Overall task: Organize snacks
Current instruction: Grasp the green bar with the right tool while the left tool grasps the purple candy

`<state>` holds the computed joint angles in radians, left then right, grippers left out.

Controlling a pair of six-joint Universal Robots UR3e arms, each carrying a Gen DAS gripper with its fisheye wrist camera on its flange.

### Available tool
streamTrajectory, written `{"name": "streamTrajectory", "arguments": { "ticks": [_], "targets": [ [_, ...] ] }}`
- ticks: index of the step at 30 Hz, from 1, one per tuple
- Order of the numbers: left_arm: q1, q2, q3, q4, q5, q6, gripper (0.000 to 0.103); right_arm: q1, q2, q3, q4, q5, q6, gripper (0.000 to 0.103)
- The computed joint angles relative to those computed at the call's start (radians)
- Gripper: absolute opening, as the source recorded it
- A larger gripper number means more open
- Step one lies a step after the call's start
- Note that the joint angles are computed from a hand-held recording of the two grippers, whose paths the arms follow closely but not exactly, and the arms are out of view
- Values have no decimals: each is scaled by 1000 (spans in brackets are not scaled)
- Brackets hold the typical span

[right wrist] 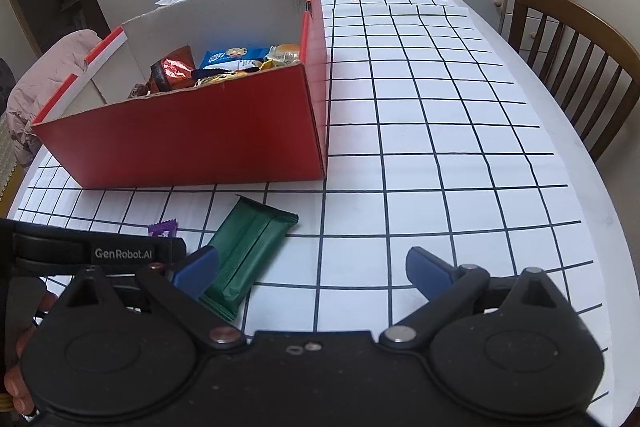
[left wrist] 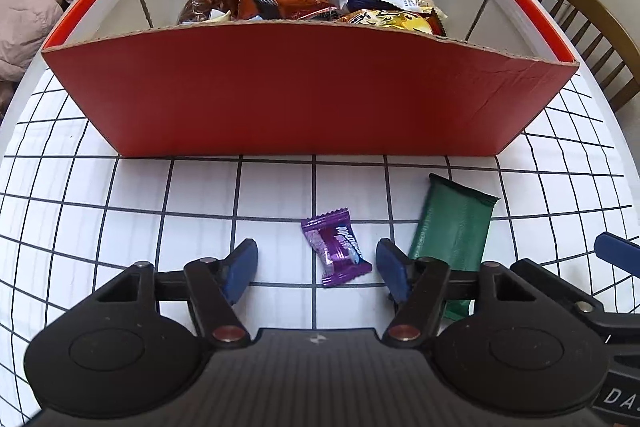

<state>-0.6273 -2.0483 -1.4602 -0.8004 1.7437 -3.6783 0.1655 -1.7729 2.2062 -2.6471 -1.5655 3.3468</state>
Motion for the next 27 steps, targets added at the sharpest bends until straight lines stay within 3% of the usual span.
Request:
{"name": "streamTrajectory", "arguments": {
  "ticks": [8,14,21,27],
  "targets": [
    [14,26,-39,23,10,35,25,20,48,-25,-12,2,8,99],
    [45,91,-130,44,13,20,25,96,174,-109,-27,-40,56,96],
    [95,175,-243,65,11,0,25,228,346,-293,69,-187,185,94],
    [126,224,-299,74,0,-3,25,304,451,-407,133,-296,241,86]
  ]
}}
